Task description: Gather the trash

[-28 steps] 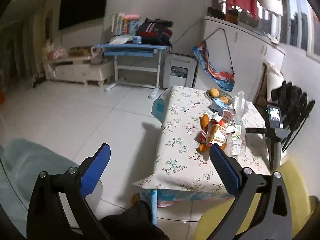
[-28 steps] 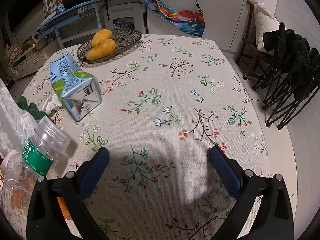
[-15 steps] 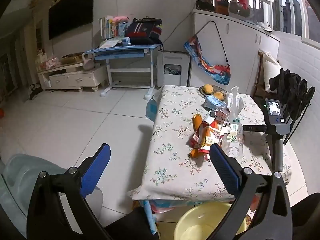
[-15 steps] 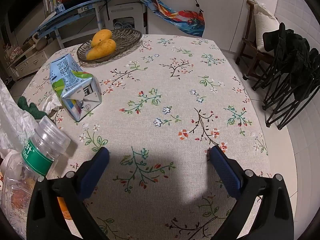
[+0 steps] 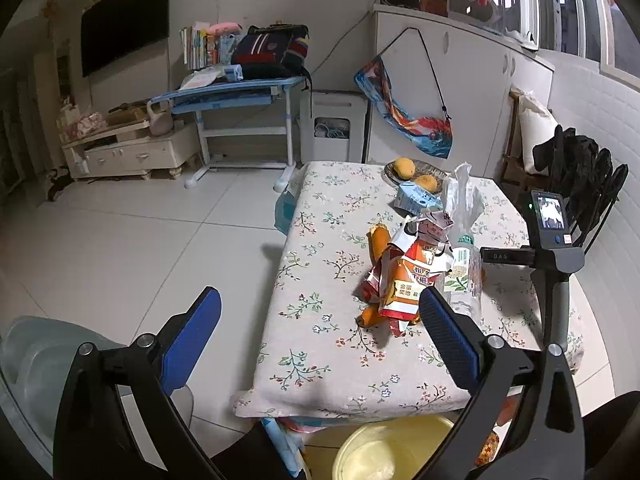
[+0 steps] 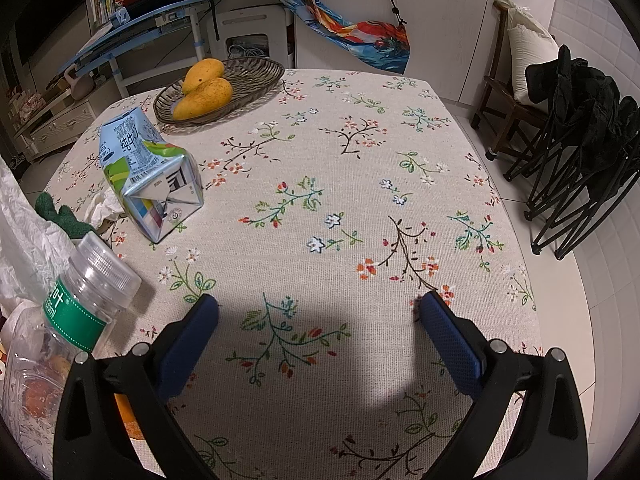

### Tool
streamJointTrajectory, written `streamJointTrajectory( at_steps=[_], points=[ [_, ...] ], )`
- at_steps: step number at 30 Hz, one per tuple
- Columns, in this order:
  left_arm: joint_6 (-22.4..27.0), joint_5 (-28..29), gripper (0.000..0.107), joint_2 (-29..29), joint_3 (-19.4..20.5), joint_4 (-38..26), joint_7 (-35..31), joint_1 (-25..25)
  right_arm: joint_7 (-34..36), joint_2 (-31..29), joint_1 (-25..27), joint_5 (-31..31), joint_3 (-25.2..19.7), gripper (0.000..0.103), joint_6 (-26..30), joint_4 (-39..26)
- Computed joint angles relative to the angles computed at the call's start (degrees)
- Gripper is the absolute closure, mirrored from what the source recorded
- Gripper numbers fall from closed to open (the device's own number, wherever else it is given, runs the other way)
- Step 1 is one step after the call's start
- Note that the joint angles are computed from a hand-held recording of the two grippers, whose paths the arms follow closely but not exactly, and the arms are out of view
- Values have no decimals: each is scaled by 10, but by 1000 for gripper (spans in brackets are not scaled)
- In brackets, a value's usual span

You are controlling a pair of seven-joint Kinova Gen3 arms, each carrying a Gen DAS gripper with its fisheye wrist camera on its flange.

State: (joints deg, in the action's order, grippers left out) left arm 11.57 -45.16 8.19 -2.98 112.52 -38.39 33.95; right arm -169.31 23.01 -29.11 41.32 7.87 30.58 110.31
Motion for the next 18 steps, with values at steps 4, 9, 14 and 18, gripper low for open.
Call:
streamJointTrajectory(
  at_steps=[4,9,14,18],
  points=[
    [12,3,12,9,7,-8,-5,2,0,0,0,0,0,7,0,0],
    [21,23,12,18,15,-15,-26,-2,0,0,0,0,-1,7,0,0],
    [28,61,12,26,25,-20,-66,-13,0,0,1,0,-1,7,0,0],
    [37,106,12,32,40,-29,-111,-26,0,0,1,1,-1,7,0,0]
  ],
)
